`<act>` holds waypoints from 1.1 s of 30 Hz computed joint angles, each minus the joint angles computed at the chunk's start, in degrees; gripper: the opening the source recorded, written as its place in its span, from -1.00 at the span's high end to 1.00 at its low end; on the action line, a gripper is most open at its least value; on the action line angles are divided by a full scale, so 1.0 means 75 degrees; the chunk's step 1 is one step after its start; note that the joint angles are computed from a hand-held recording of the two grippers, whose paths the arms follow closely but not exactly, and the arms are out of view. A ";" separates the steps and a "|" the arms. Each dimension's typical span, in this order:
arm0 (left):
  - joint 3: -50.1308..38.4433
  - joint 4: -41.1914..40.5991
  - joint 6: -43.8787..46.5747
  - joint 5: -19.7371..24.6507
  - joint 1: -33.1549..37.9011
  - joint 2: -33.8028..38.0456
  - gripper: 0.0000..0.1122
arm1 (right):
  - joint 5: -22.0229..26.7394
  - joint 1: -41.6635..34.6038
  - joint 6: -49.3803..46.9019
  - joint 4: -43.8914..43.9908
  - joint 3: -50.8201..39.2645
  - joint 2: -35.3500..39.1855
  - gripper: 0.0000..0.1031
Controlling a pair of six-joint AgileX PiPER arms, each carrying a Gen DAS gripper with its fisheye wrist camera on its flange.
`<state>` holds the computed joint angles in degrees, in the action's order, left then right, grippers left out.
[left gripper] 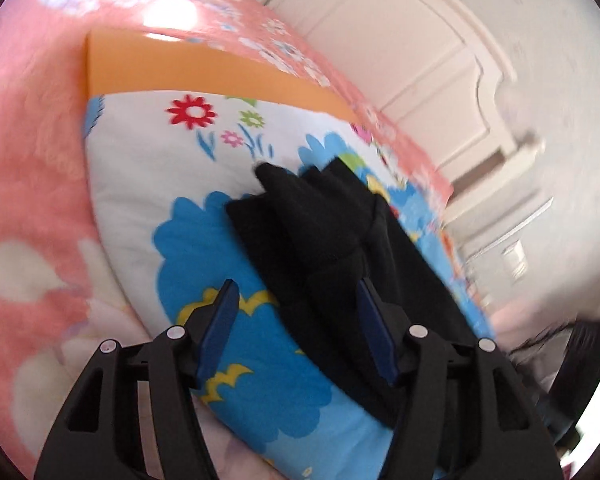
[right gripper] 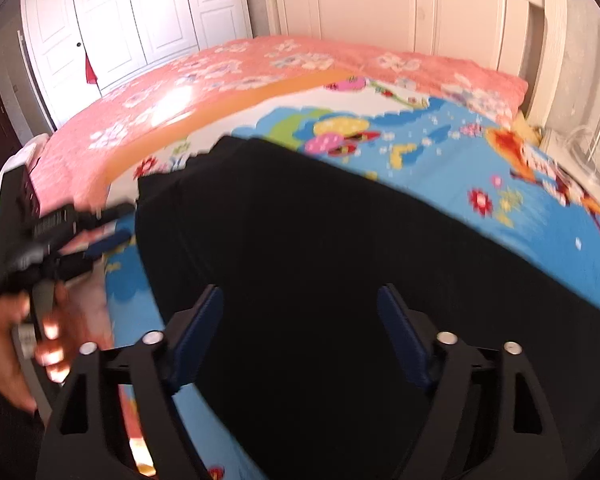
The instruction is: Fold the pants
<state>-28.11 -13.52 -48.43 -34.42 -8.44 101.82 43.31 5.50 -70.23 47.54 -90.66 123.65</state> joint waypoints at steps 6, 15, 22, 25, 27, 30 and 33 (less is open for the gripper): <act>0.0517 0.2213 -0.2058 -0.1241 0.1153 0.0127 0.02 | -0.0093 -0.0227 -0.0471 0.0094 0.0558 -0.0004 -0.30; -0.0742 0.4649 -0.3633 -0.0216 0.2133 0.0622 0.10 | -0.0719 -0.0278 -0.1963 0.1300 0.1370 -0.0181 -0.37; -0.1697 0.5649 -0.3932 0.0540 0.2191 0.0996 0.32 | -0.0661 -0.0308 -0.1929 0.1266 0.1298 -0.0141 -0.38; -0.1585 0.5777 -0.4123 -0.0078 0.2350 0.1175 0.32 | -0.0659 -0.0301 -0.1930 0.1276 0.1307 -0.0143 -0.39; -0.1500 0.5943 -0.4368 -0.0410 0.2429 0.1237 0.32 | -0.0663 -0.0297 -0.1926 0.1275 0.1304 -0.0140 -0.39; -0.1411 0.6085 -0.4592 -0.0682 0.2365 0.1257 0.31 | -0.0664 -0.0301 -0.1926 0.1272 0.1291 -0.0130 -0.39; -0.1335 0.6472 -0.5138 -0.1109 0.2601 0.1373 0.32 | -0.0650 -0.0309 -0.1930 0.1266 0.1282 -0.0121 -0.40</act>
